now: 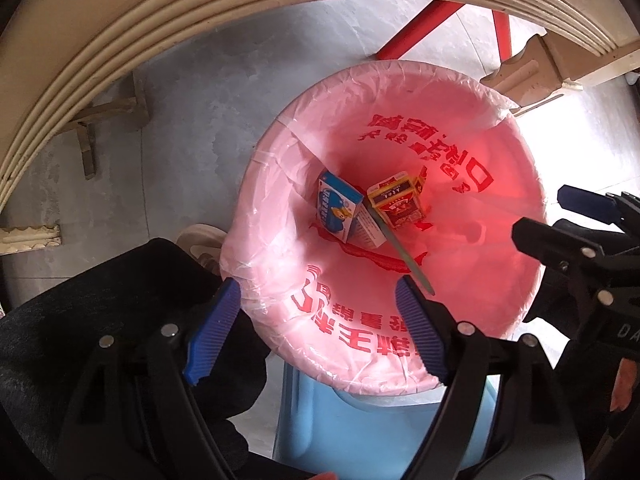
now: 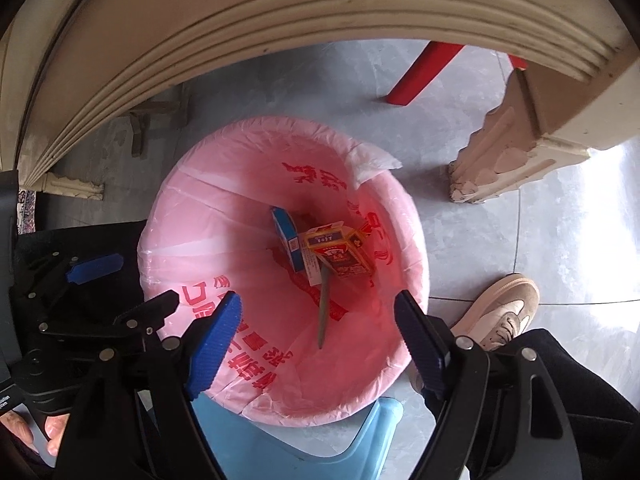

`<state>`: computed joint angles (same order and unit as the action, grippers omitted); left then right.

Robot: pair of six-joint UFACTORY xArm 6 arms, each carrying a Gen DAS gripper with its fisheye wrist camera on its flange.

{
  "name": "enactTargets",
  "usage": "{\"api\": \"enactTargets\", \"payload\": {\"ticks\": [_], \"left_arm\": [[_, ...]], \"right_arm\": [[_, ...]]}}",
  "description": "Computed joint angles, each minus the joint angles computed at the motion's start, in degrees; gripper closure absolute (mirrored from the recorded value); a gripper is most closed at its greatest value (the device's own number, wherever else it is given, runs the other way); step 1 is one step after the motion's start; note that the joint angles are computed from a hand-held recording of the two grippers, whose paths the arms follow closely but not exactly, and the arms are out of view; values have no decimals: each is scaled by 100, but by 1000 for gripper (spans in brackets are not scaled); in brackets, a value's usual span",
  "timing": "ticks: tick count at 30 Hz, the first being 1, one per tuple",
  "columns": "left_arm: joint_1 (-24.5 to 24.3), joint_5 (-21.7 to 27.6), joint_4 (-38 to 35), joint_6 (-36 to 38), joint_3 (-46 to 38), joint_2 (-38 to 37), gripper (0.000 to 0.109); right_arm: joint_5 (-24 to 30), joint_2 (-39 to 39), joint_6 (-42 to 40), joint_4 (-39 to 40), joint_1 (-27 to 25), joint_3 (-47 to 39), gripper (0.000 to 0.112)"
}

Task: Collect trash
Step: 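Raise both tools from the bin and move them back over the table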

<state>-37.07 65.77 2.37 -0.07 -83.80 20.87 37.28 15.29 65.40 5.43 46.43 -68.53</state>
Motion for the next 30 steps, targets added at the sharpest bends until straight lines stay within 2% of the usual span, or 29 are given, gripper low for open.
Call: {"api": "enactTargets", "payload": {"ticks": [7, 18, 21, 24, 26, 30], "left_arm": [[-11, -173, 286, -174, 192, -245, 30], [-5, -611, 1056, -309, 673, -1543, 30], [-5, -518, 1155, -354, 413, -1702, 30], [53, -557, 1066, -238, 148, -1824, 30], [98, -438, 1049, -170, -179, -1797, 29], [139, -105, 1228, -23, -1142, -1448, 26]], "right_arm": [[369, -235, 598, -671, 128, -80, 36], [1489, -1134, 1844, -2287, 533, -577, 36], [1757, -1384, 2043, -2758, 638, -735, 36], [2247, -1525, 2076, -2958, 663, -1029, 31], [2262, -1632, 2095, -3076, 637, -1098, 31], [2813, -1630, 1880, -3552, 665, -1702, 31]]}}
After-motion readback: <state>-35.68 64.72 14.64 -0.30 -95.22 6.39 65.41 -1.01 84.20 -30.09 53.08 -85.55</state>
